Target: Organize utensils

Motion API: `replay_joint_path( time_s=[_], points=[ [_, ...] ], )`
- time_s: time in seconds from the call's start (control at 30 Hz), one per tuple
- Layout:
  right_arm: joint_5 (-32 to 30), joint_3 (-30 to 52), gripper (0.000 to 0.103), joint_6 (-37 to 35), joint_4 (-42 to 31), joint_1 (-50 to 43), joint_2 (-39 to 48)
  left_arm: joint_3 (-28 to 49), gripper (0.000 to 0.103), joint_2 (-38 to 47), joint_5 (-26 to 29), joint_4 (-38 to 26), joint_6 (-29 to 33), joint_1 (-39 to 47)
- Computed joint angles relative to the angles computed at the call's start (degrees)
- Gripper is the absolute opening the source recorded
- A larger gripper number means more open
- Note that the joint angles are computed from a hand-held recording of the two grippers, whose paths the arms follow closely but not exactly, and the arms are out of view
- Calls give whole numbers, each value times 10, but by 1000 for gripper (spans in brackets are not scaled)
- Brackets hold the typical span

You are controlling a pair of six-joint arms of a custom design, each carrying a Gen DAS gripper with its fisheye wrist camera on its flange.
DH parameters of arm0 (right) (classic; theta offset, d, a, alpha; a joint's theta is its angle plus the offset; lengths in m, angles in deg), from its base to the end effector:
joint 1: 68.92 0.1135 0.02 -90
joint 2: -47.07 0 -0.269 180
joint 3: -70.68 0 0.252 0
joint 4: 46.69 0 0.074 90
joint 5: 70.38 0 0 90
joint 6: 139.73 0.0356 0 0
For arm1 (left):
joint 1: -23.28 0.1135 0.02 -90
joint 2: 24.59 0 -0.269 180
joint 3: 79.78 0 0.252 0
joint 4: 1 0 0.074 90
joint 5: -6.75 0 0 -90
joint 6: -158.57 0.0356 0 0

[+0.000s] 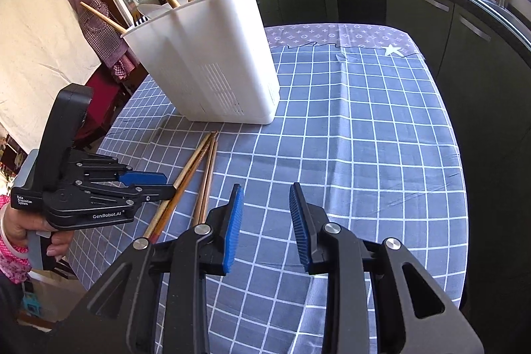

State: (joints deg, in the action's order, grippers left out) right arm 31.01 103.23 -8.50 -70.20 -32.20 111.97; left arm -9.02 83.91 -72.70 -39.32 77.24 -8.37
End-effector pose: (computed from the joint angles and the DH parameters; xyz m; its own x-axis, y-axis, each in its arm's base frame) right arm 0.1484 0.1019 0.1321 -0.8267 0.1894 -0.5298 0.0633 0.9670 0.2470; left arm 0.2783 -0.1792 0.1086 -0.7333 0.6261 -0.2649 0.6716 0.7277 -0.1394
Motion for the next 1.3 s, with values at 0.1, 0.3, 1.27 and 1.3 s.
replay_joint_path(
  time_s=[0.1,0.3,1.27,1.3],
  points=[
    [-1,4,30,0,1,5,5,5,22,5,-10,5,-7,-13],
    [-2,5,32,1,0,4,5,9,9,15,-25,19,-16,-23],
    [-102,108,32,-59,93,-21,259,-186,7,-326,124,113,41,180],
    [-103,114,32,-61,94,-19,271,-189,7,-332,126,113,44,181]
  ],
)
